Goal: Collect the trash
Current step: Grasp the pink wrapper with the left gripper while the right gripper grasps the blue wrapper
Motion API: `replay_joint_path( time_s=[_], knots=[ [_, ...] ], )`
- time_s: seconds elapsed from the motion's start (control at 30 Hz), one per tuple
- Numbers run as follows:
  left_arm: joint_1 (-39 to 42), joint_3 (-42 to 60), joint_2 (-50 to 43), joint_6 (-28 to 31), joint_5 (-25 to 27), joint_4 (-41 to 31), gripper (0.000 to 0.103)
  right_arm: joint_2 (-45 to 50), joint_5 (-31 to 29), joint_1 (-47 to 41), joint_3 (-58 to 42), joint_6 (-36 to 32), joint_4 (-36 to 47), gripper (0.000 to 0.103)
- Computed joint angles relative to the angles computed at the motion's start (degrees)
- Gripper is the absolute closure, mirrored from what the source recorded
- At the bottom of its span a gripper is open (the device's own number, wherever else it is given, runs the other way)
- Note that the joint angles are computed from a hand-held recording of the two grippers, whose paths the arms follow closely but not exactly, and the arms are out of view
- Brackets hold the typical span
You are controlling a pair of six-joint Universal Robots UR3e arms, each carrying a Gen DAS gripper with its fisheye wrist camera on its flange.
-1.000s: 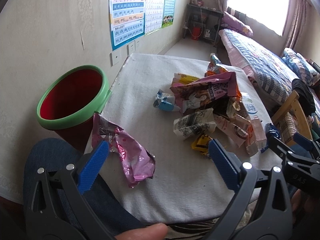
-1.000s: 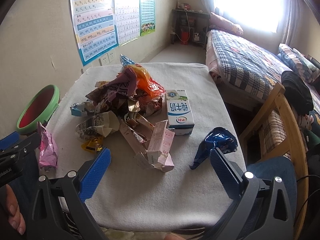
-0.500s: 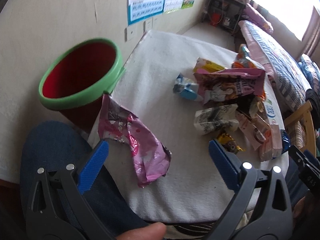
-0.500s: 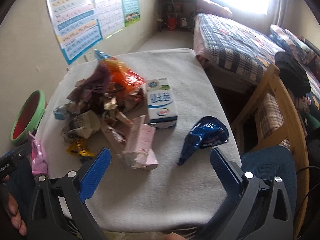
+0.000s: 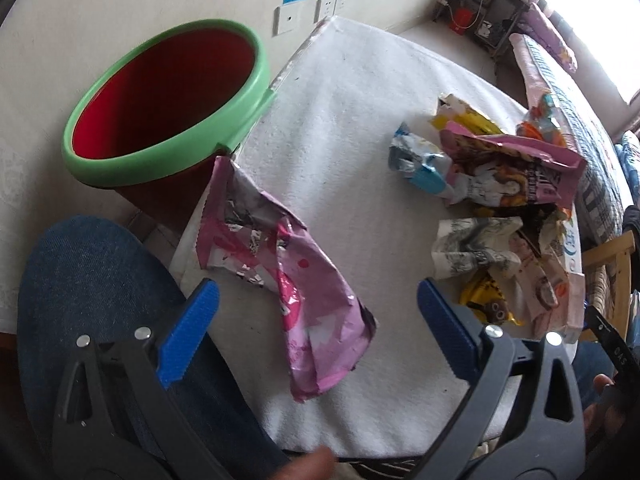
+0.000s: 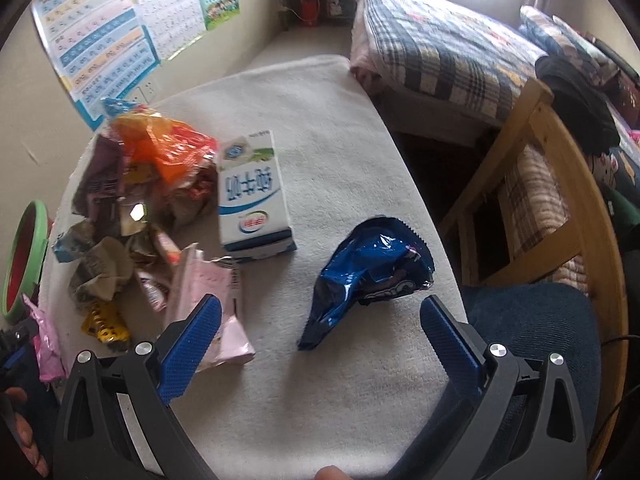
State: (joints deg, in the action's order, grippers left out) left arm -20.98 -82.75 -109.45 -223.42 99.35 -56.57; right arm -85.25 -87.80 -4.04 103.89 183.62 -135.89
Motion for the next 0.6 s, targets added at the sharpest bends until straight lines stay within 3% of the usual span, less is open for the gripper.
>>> replay_joint_path(
  time_s=[0.23,0.37,0.53,0.6],
  knots=[
    [1.8,1.7,-2.2,0.1,-1.4,-2.2,0.008,3.8,1.1,-1.2,-3.0,0.7,2.4,0.008],
    [2.9,1.9,-3.8,1.7,-4.5,-1.4,0.021,5.4,1.4,-1.5,-3.7,0.5,3.3,0.023],
    [2.4,3.8,-5.9,3.1,-4.8,-2.5,0.047,6.5,2.2,-2.2,-3.6,0.0,3.5,0.044],
    [2.0,4.7,-6.6,4.0,-4.7,-2.9,0.053,7.0,2.8,-2.4,-3.6,-0.4,3.4,0.055]
  ],
)
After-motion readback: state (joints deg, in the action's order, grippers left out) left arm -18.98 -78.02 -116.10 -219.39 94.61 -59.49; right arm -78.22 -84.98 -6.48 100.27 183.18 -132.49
